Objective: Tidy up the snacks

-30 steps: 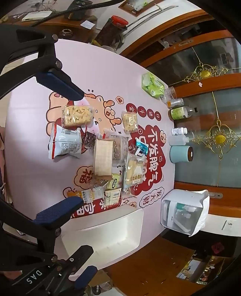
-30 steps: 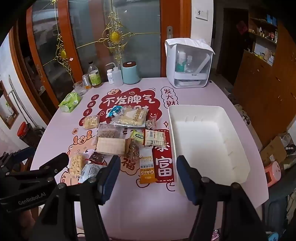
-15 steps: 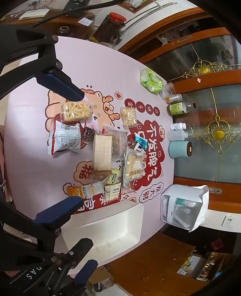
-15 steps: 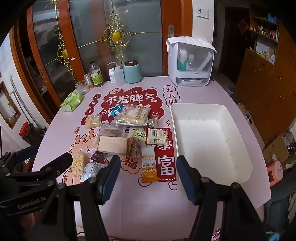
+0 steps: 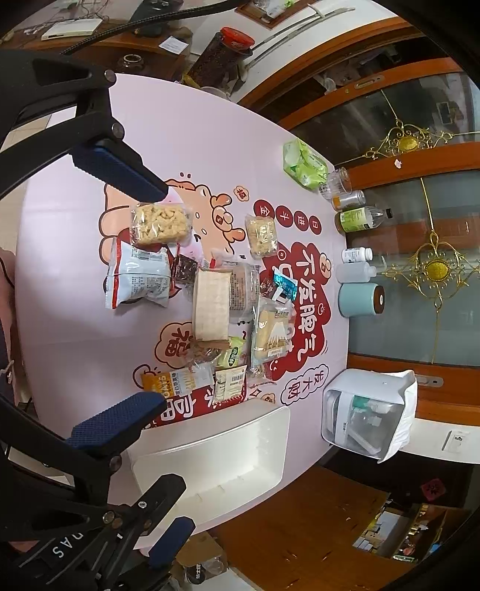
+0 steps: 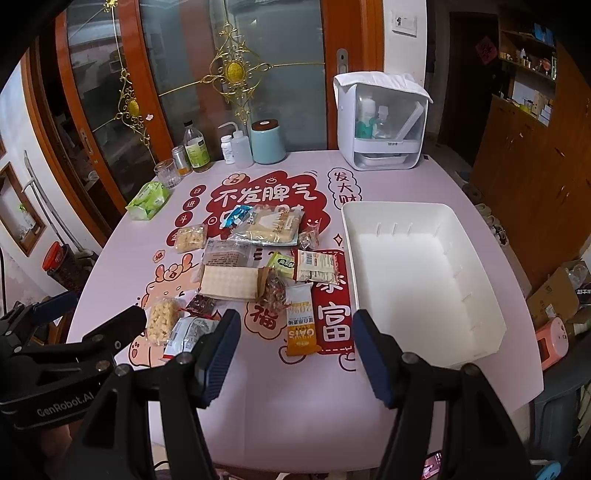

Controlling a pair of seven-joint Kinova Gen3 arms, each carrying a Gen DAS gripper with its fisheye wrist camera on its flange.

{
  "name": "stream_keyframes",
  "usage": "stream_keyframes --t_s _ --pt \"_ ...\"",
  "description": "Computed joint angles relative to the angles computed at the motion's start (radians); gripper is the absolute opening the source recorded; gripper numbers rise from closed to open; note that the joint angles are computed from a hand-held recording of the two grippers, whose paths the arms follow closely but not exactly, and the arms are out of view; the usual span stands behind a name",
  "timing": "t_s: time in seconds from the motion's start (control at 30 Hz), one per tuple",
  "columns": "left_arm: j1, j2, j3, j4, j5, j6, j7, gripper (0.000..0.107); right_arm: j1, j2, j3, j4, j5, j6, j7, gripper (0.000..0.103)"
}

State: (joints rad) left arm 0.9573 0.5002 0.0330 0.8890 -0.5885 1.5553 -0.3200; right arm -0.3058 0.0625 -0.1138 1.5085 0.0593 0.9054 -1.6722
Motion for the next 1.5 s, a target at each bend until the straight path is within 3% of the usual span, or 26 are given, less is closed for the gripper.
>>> stream_keyframes --t_s 0.6,1.17,1.5 --pt "0.061 0.012 0.001 -0.013 -0.022 0.048 0.046 0.102 0.036 -0.064 0.007 0.057 -0.07 0.0 0.059 0.063" --pt "0.106 0.034 -0.011 -0.063 -0.029 0.126 0.096 0.102 0.071 -0.078 0.026 0.067 -0.193 0.025 0.205 0.063" --pt "0.124 -0.004 0.003 0.017 -0.019 0.18 0.214 0.102 0.053 -0.055 0.006 0.08 -0.246 0.046 0.261 0.063"
